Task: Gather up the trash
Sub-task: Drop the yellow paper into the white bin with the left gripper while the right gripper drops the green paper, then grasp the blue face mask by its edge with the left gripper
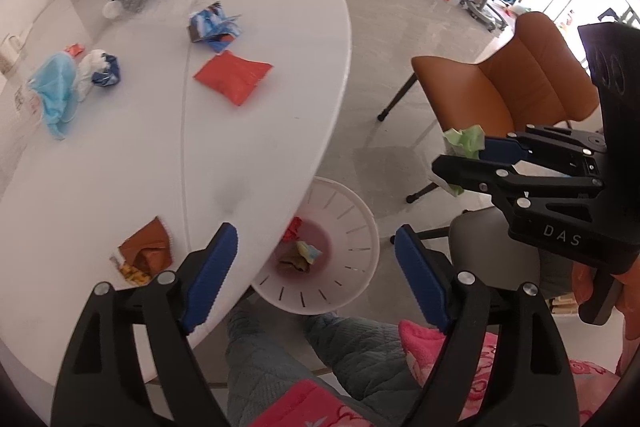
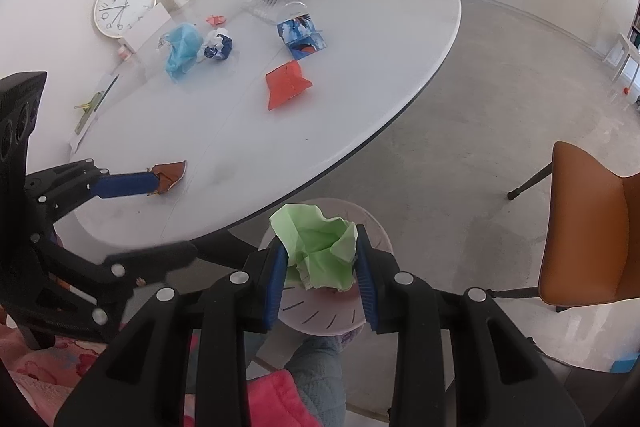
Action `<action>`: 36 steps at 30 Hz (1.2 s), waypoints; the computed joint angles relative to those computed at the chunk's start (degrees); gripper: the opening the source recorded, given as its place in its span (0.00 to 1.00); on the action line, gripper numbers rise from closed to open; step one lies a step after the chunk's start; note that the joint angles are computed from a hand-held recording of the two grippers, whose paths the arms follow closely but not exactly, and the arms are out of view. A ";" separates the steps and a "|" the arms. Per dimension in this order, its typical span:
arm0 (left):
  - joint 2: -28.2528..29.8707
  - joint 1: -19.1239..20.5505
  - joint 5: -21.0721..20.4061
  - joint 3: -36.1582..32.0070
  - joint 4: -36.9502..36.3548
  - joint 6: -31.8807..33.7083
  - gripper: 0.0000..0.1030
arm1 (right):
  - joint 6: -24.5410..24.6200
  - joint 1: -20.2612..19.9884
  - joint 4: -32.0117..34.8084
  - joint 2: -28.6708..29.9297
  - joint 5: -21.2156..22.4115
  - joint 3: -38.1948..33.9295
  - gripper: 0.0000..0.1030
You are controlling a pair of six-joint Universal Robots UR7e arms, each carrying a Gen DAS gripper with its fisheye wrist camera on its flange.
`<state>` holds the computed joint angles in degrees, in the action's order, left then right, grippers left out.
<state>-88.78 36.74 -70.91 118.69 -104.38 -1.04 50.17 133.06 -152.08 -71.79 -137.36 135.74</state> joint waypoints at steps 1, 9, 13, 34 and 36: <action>-0.11 0.10 0.53 -0.15 0.02 -0.09 0.75 | -0.37 -0.13 -0.40 0.13 0.19 0.04 0.33; -1.40 2.90 5.78 -3.65 1.68 -1.95 0.77 | -4.18 -1.11 -4.29 3.59 3.68 -0.19 0.33; -2.15 4.67 8.65 -5.22 2.08 -3.17 0.82 | -5.39 -1.88 -5.42 5.98 6.13 -0.62 0.43; 0.11 9.98 17.42 -13.61 0.49 -7.57 0.82 | -12.38 -0.54 -6.54 10.25 -1.40 -11.67 0.98; 1.81 11.07 17.81 -15.45 -0.50 -6.63 0.82 | -13.85 -0.96 -6.93 11.41 -1.78 -13.88 0.98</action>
